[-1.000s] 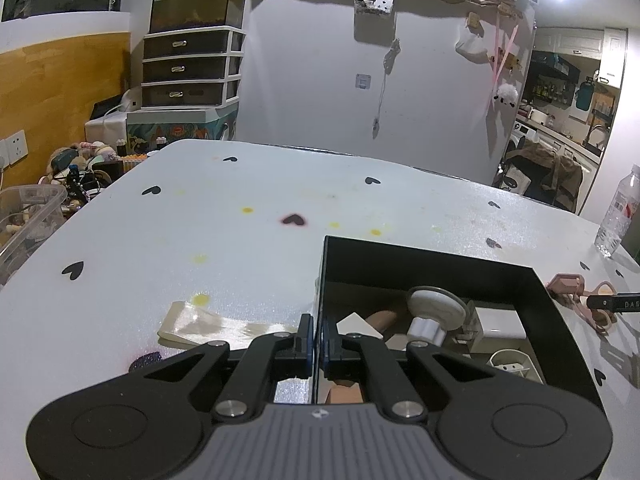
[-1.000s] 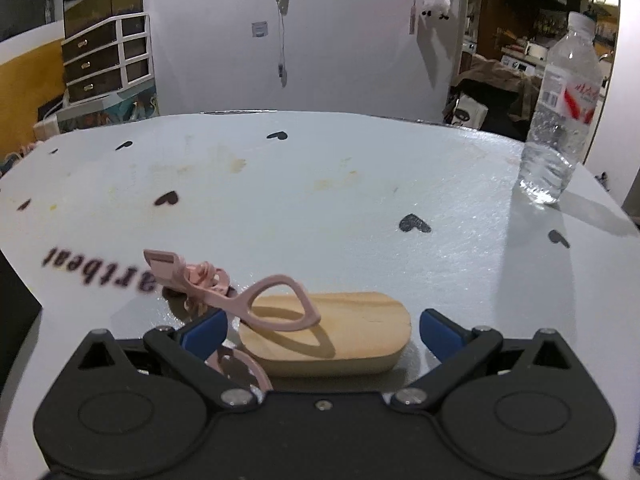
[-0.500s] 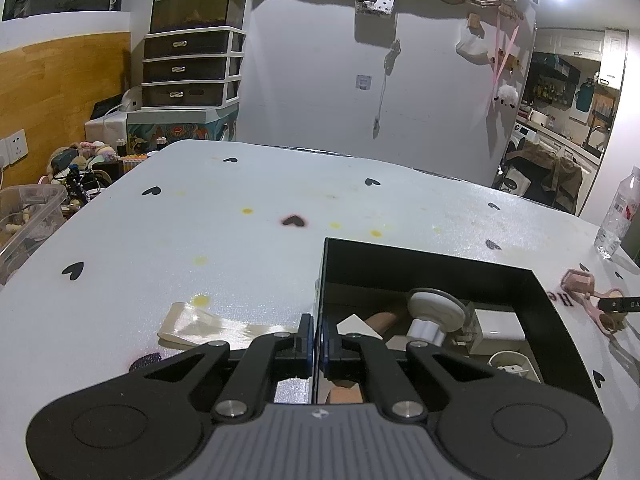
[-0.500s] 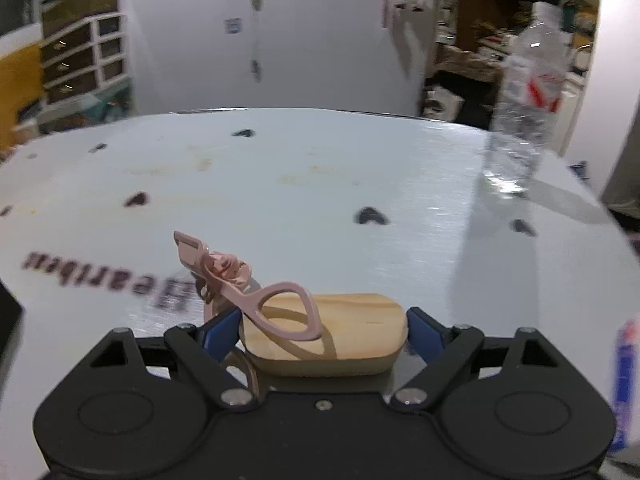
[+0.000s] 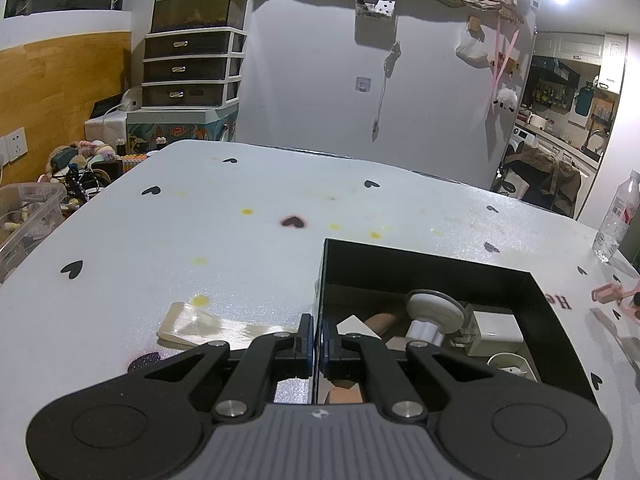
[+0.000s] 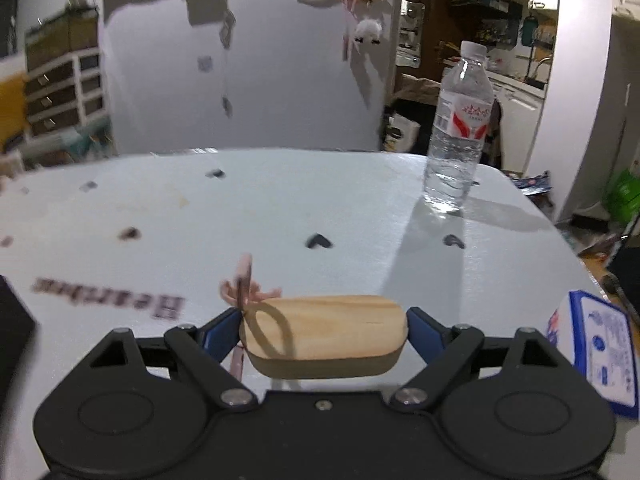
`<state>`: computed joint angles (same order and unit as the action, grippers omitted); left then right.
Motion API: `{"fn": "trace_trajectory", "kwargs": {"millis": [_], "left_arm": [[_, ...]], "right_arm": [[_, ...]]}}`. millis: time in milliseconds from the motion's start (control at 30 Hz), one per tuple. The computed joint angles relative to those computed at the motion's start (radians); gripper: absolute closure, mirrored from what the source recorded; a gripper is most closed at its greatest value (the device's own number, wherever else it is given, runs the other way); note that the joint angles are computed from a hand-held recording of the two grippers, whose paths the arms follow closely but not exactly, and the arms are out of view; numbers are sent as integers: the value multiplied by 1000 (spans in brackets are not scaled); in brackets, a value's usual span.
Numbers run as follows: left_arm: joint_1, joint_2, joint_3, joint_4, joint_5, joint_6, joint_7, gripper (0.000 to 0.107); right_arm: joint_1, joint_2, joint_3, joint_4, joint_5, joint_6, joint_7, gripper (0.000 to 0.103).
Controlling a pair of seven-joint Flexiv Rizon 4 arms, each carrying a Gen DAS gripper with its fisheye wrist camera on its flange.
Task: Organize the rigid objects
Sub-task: 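Lift the wooden block with the right tool, leaving the pink curler behind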
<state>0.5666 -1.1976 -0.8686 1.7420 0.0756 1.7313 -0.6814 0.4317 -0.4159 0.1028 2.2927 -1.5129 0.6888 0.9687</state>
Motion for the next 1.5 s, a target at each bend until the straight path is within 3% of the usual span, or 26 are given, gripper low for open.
{"fn": "trace_trajectory", "kwargs": {"millis": [200,333,367,433,533,833,1000,1200,1333,1500], "left_arm": [[1,0,-1,0,1,0,0,103],[2,-1,-2,0,1,-2,1,103],[3,-1,-3,2,1,-1,1,103],[9,-1,-7,7,3,0,1,103],[11,-2,-9,9,5,1,0,103],[14,-1,-12,12,6,0,-1,103],[15,-2,-12,12,6,-1,-1,103],[14,-2,-12,12,6,1,-1,103],[15,-1,-13,14,6,2,-3,103],[16,0,-13,14,7,0,-2,103]], "right_arm": [[34,14,23,-12,-6,-33,-18,14],[119,-61,48,-114,264,-171,-356,14],[119,-65,42,-112,262,-141,-369,14],[101,-45,16,-73,192,-30,-280,14],[156,-94,35,-130,376,-159,-402,14],[175,-67,20,-36,378,-60,-181,14],[205,-57,39,-12,418,-97,-63,14],[253,-79,76,-70,596,-270,-211,14],[247,-69,79,-52,601,-228,-238,3],[245,-33,72,-7,551,-169,-163,3]]}}
